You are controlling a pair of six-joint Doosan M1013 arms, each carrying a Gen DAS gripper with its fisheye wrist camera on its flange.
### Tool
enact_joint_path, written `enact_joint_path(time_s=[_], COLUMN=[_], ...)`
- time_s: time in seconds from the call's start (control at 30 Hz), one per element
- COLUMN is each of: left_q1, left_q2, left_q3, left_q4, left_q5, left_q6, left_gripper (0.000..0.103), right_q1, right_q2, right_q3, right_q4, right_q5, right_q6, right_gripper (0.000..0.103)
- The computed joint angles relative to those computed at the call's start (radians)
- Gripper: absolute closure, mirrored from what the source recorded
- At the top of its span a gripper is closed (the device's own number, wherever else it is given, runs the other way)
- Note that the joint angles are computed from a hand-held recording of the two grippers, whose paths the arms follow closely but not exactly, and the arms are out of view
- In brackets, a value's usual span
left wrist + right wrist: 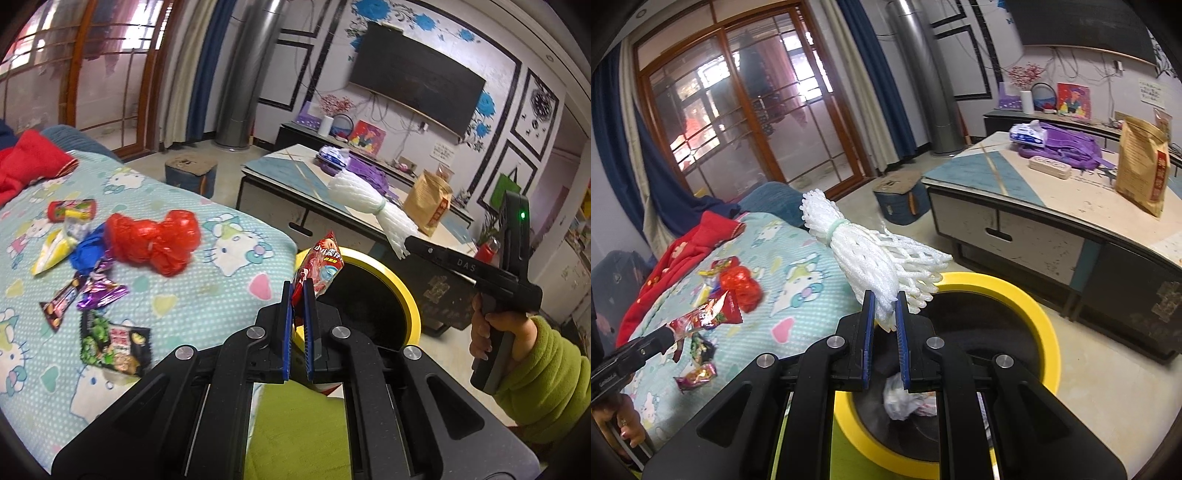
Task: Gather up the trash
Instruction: 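Carry the white net and red wrapper in both tools over the yellow bin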
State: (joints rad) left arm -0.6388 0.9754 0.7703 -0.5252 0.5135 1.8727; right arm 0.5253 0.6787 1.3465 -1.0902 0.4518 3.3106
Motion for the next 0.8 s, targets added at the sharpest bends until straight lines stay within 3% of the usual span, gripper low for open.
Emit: enact_joint_path(time_s=[0.33,0.57,0.8], left_q1=[-0.026,-0.044,-0.057], left_q2=[0.083,0.149,0.210], left_q3=[-0.144,-0.257,-0.364], left_q4=[0.045,0.110,0.155], left_q5=[0.124,0.217,0.306], left_q6=[0.010,-0.016,-0.038], left_gripper=[0.101,0.101,0.101], right_q1=[-0.018,-0.032,-0.048], right_q2=[0.004,0.002,0.011], right_q3=[0.005,0.019,0.016], right_q4=[0.110,0.166,0.298], right_q5=[0.038,0.018,0.009], right_q6=[-0.032,-0.062,-0.185], right_gripper=[0.092,0.092,0.092])
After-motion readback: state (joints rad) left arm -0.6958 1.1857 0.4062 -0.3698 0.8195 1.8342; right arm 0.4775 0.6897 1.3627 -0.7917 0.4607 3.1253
